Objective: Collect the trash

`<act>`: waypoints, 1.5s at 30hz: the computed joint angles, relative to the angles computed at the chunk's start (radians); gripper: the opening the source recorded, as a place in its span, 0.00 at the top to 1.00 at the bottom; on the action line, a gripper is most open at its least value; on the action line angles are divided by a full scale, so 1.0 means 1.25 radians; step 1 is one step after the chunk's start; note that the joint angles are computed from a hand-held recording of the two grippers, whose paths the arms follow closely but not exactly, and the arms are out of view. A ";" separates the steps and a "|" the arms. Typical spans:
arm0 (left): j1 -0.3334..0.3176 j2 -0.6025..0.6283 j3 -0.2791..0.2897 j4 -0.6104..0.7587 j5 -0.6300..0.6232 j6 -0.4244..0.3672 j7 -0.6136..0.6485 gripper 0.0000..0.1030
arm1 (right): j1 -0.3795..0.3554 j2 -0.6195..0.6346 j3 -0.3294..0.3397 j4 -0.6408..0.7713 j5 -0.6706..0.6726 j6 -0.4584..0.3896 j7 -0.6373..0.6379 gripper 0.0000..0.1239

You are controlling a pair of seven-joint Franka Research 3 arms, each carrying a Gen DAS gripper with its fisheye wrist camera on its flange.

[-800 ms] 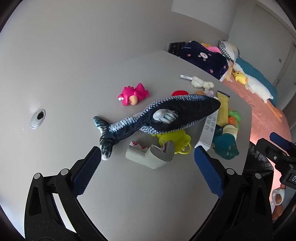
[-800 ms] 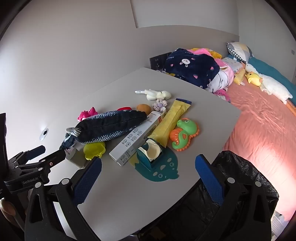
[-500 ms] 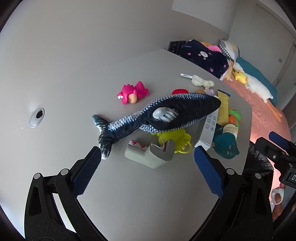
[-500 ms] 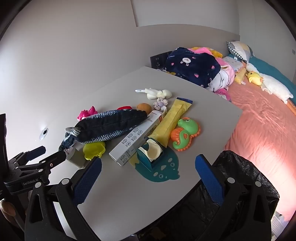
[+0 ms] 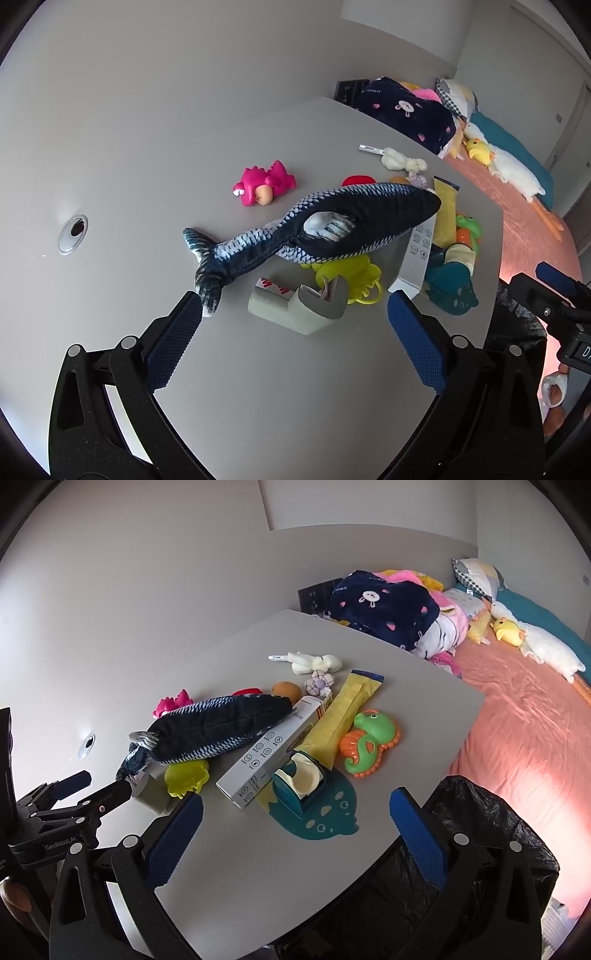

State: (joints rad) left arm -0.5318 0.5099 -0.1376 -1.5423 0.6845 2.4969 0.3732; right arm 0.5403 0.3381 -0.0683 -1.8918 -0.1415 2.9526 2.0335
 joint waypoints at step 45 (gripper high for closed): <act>-0.004 0.011 0.000 0.011 -0.008 -0.011 0.007 0.06 | -0.023 0.006 0.030 0.012 0.066 -0.016 -0.055 0.19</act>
State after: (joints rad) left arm -0.5370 0.5232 -0.1373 -1.5280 0.6746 2.4829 0.3823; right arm 0.5110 0.3461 -0.0302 -1.8771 -0.0587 2.9323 1.9643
